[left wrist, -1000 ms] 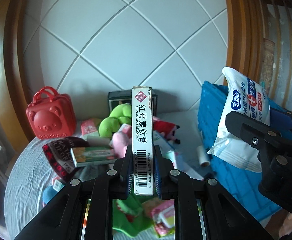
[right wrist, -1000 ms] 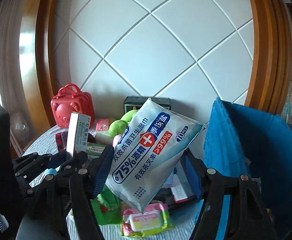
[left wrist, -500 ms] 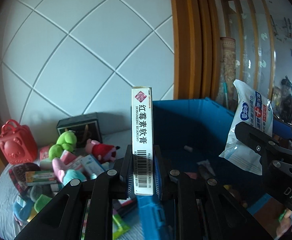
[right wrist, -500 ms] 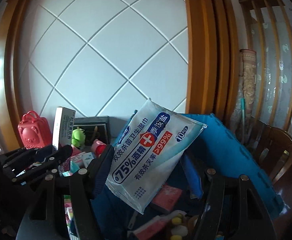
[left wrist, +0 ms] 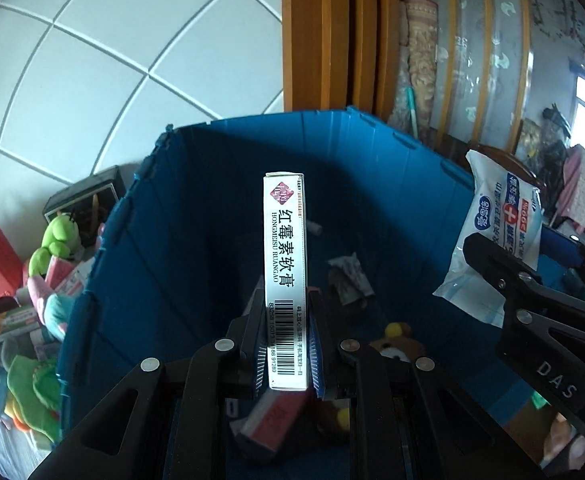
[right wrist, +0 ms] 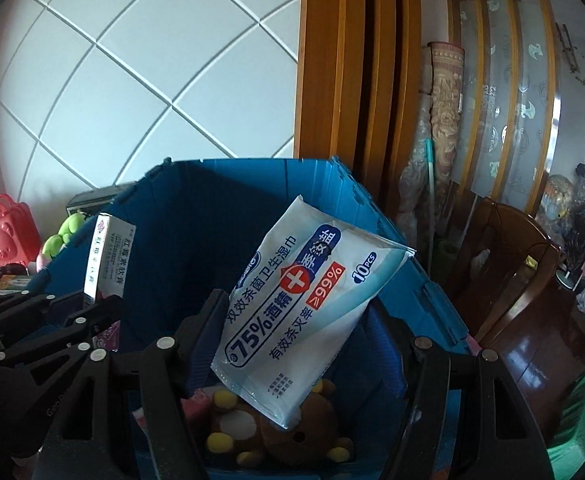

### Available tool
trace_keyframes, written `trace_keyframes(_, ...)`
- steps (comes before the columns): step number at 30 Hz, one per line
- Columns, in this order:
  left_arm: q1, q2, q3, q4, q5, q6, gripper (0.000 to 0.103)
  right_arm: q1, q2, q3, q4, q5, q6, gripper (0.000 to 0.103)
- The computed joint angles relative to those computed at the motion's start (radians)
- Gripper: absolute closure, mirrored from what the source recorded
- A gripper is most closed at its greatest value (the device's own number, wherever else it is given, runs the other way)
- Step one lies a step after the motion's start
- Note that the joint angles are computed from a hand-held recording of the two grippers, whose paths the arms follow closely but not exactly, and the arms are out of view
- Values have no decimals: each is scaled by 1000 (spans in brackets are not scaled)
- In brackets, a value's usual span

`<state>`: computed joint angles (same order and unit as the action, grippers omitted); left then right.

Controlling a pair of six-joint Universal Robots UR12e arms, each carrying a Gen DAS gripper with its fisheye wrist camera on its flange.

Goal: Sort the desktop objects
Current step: 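Open both tools to drop the box and wipes packet into the crate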

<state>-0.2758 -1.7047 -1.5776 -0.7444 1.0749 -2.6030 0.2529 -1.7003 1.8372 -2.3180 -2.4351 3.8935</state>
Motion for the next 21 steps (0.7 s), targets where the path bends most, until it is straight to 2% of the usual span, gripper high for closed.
trace_keyframes(8,-24,-8,31,-97,72,33,83,-46,-17,14,92,69,36,36)
trace_keyframes(10,-24,-10,37,-109,78,34,78,-48,-18,5,118,69,45,36)
trace_keyframes(12,-23,-7,33,-98,78,32,60,-48,-19,-1,131,69,48,36)
trace_keyframes(15,-18,1,22,-74,70,29,48,-51,-22,-5,142,61,45,35)
trace_keyframes(21,-4,9,15,-64,53,33,45,-41,-24,-14,163,37,67,34)
